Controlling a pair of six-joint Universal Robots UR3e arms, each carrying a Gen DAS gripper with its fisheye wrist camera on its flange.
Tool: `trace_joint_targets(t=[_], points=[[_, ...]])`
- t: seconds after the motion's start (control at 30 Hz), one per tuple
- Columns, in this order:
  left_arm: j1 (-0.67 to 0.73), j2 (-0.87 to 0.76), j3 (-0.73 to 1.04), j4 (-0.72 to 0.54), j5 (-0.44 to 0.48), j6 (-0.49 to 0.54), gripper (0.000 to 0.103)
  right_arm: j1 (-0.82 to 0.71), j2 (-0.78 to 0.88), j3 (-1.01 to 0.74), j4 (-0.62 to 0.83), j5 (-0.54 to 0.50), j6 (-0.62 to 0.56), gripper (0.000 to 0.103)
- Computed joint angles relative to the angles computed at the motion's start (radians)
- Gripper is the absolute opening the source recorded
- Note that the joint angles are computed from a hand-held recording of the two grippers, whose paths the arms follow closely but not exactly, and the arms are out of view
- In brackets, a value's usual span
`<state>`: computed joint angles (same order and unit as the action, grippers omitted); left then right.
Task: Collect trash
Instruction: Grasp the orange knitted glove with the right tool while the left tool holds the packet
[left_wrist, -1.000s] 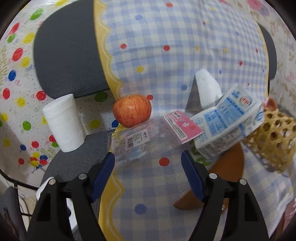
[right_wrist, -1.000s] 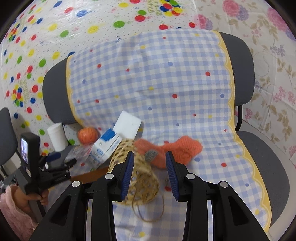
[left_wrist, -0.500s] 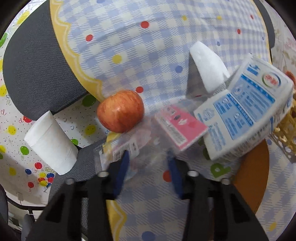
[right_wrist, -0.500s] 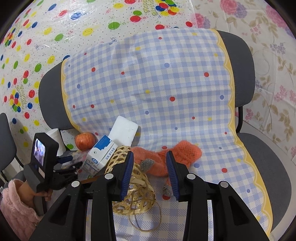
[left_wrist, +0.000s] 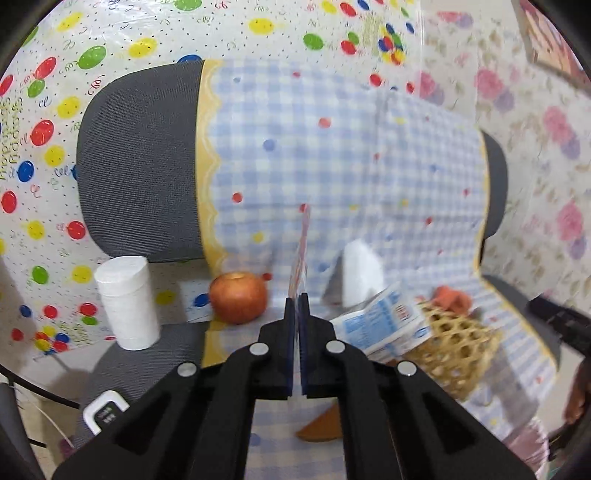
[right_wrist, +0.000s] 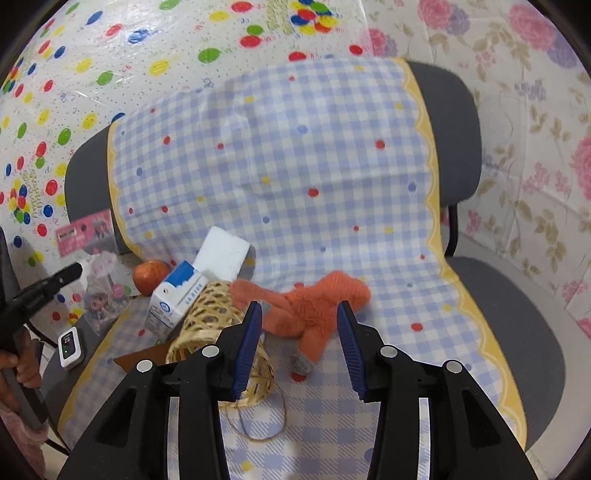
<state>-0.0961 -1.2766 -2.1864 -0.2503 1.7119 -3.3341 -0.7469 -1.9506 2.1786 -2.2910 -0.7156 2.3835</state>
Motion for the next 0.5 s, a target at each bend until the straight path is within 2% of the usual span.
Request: trace_joint_targets(t=[0.2,0.3,0.5], points=[[-0.034,-0.110,0.068,0.026,0.014,-0.010,0.000,0.101,0.175,-0.130,0.017,-0.030,0.010,0.041],[-0.036,-0.137,0.074,0.040,0.017,-0.010,0.000,0.171,0.296,-0.186,-0.156,-0.131,0.129,0.041],[-0.015,-0.209,0.097,0.062,-0.003,-0.010,0.000,0.268,0.532,-0.322,-0.300,-0.278,0.217,0.041]])
